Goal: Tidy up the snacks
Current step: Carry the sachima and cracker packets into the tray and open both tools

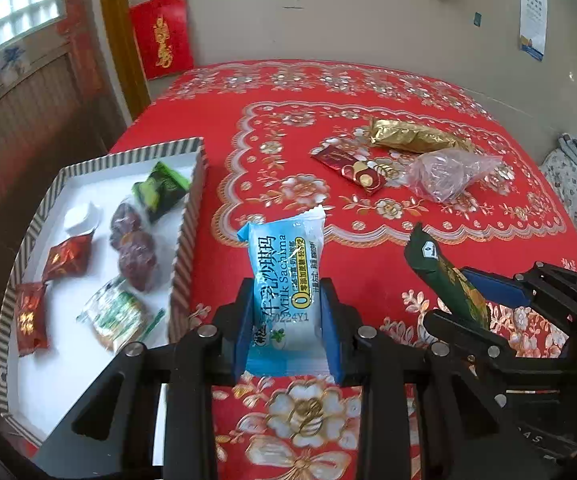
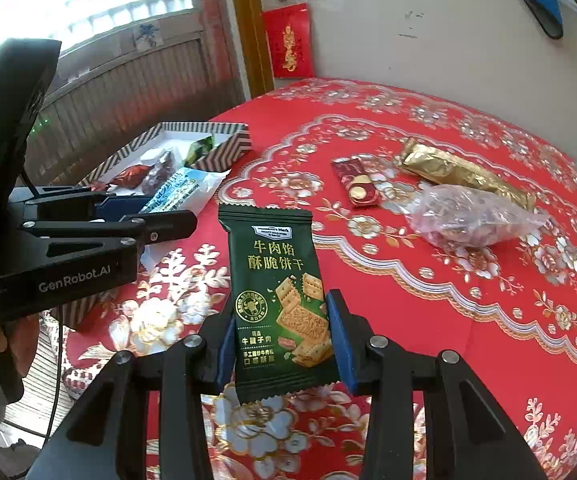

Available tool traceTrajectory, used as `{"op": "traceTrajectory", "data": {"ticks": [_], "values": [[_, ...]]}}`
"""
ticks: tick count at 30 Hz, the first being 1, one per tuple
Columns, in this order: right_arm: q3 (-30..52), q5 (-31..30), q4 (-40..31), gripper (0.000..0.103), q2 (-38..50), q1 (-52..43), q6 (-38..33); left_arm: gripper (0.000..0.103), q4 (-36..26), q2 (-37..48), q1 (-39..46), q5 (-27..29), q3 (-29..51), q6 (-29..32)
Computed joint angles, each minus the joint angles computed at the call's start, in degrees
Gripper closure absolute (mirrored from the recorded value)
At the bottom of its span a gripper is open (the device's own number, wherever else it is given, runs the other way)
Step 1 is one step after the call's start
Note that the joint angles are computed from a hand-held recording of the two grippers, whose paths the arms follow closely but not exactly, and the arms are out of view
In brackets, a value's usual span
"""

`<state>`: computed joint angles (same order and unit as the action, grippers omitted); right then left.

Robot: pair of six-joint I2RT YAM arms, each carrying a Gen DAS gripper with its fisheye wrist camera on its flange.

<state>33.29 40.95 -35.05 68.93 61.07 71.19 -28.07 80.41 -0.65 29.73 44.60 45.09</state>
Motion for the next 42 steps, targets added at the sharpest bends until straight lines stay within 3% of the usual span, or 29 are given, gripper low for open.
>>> {"op": "traceTrajectory", "data": {"ticks": [9, 20, 30, 42], "values": [[6.0, -0.2, 2.3, 0.062, 6.0, -0.1, -4.8, 0.070, -3.2, -0.8, 8.7, 4.5, 2.5, 5.4], [14.0, -1.4, 6.3, 0.062, 12.4, -1.5, -13.7, 0.070, -6.0, 6.7, 19.4, 7.9, 10.9, 9.6], [21.8, -4.2, 10.2, 0.062, 20.3, -2.8, -21.6, 0.070, -2.5, 15.4, 23.3, 5.7, 17.4, 7.7], [26.5, -7.6, 13.3, 0.062, 25.9, -4.0, -25.7, 0.070, -0.6, 23.8, 22.9, 2.1, 22.6, 6.0]]}}
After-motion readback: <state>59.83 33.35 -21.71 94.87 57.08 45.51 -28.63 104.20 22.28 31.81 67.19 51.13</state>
